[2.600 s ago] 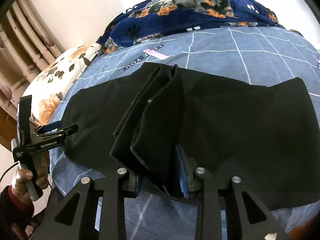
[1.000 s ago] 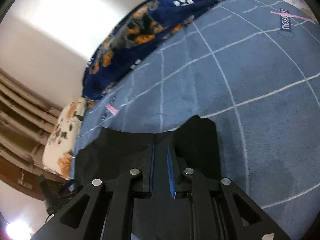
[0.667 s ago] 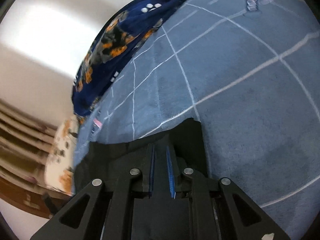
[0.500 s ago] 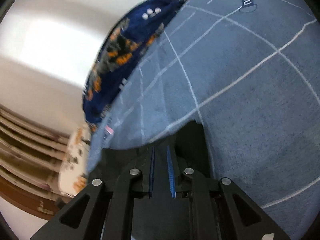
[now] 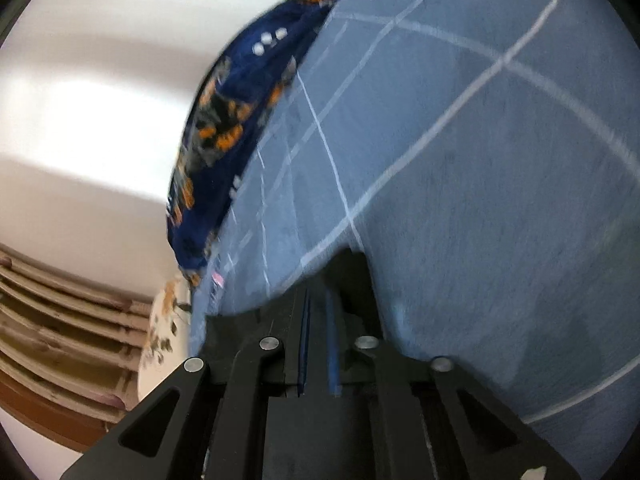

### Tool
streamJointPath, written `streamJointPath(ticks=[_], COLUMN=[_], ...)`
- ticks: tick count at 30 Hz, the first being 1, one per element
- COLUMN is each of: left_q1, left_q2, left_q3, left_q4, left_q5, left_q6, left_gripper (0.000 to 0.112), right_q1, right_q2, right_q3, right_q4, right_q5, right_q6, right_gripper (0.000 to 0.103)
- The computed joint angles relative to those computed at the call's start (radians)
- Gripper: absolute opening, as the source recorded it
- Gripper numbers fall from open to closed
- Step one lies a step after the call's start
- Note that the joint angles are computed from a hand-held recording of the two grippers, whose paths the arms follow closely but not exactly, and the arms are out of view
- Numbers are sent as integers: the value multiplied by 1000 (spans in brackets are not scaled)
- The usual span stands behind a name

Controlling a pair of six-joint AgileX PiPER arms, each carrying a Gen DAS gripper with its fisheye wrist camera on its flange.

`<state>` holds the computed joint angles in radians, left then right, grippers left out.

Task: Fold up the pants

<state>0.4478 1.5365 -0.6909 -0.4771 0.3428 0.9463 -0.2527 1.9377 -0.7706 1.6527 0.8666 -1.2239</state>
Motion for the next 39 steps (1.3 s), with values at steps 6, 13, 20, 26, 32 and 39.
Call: streamJointPath(ticks=[6,13,20,26,32,39], left_q1=[-1,-1,5,9,6,5], left_q2=[-25,-45,-69,-74,-83,-85], left_q3=[10,18,21,20,27,27], left_q4=[-10,-26,-49,-51,-60,-61], left_q5=[-3,-20,-28,-25,-36,-41], left_q6=[16,43,75,80,96,98], left_gripper=[90,90,90,90,90,90], right_q1=[17,176,372,483,714,846], right_q2=[-58,-161,-144,-242,-266,-197], right_q3=[10,36,8,14,-18,-53], right_q4=[-29,-78,-139,-140,-274,-344], right_q5=[-15,-66,-220,-269,-419,-479], right_q6=[30,28,104,128,229,298], right_gripper=[12,12,12,16,19,23])
